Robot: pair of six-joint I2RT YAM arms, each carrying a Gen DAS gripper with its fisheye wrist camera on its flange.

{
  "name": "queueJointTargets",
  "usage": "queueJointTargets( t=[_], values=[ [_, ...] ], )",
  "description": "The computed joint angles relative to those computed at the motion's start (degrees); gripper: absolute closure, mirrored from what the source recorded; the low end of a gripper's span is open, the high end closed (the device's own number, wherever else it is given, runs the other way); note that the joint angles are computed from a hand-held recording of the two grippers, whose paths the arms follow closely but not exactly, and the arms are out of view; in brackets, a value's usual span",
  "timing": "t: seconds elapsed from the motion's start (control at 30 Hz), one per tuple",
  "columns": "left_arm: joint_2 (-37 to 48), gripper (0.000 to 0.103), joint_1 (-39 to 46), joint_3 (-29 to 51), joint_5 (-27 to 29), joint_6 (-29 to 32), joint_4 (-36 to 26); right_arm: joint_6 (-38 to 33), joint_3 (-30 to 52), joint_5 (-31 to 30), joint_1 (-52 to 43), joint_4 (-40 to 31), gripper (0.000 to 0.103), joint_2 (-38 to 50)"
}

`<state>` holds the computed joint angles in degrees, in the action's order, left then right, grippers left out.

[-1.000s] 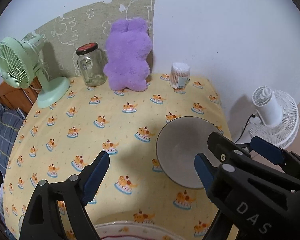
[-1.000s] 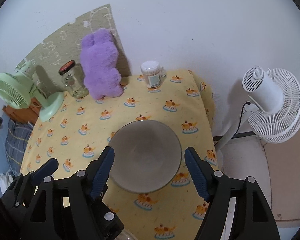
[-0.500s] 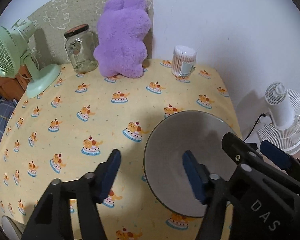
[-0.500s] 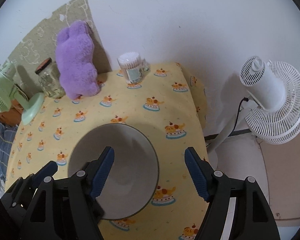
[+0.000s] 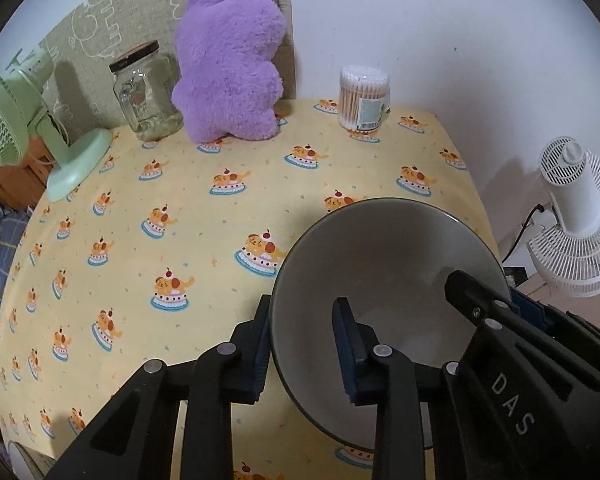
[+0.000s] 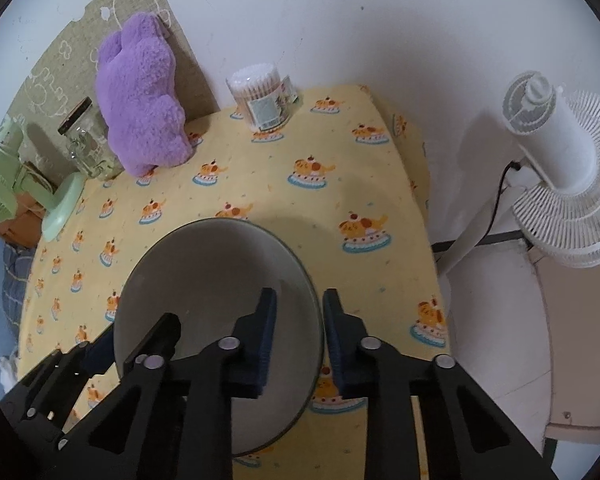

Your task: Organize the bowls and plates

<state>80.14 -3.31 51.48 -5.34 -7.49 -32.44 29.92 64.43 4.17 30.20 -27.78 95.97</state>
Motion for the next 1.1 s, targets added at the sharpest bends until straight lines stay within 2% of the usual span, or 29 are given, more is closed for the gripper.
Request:
queueJointTargets(
  t=[0.2, 0.53, 1.1],
  values=[
    [1.20, 0.075, 1.12, 1.38, 0.19, 0.10, -2.60, -0.82, 1.40, 1.70, 1.88, -1.51, 0.077, -0.20],
    [-2.08, 0.075, 1.43, 0.27, 0.21, -0.41, -5.77, 2.25, 1.21, 0.71, 3.00, -4.98, 0.077, -1.80],
    [-16.66, 0.076, 5.87, -0.97, 2.10, 1.44, -15.45, 6.95, 0.87, 3.62, 9.70, -11.93, 0.076, -10.54]
  ],
)
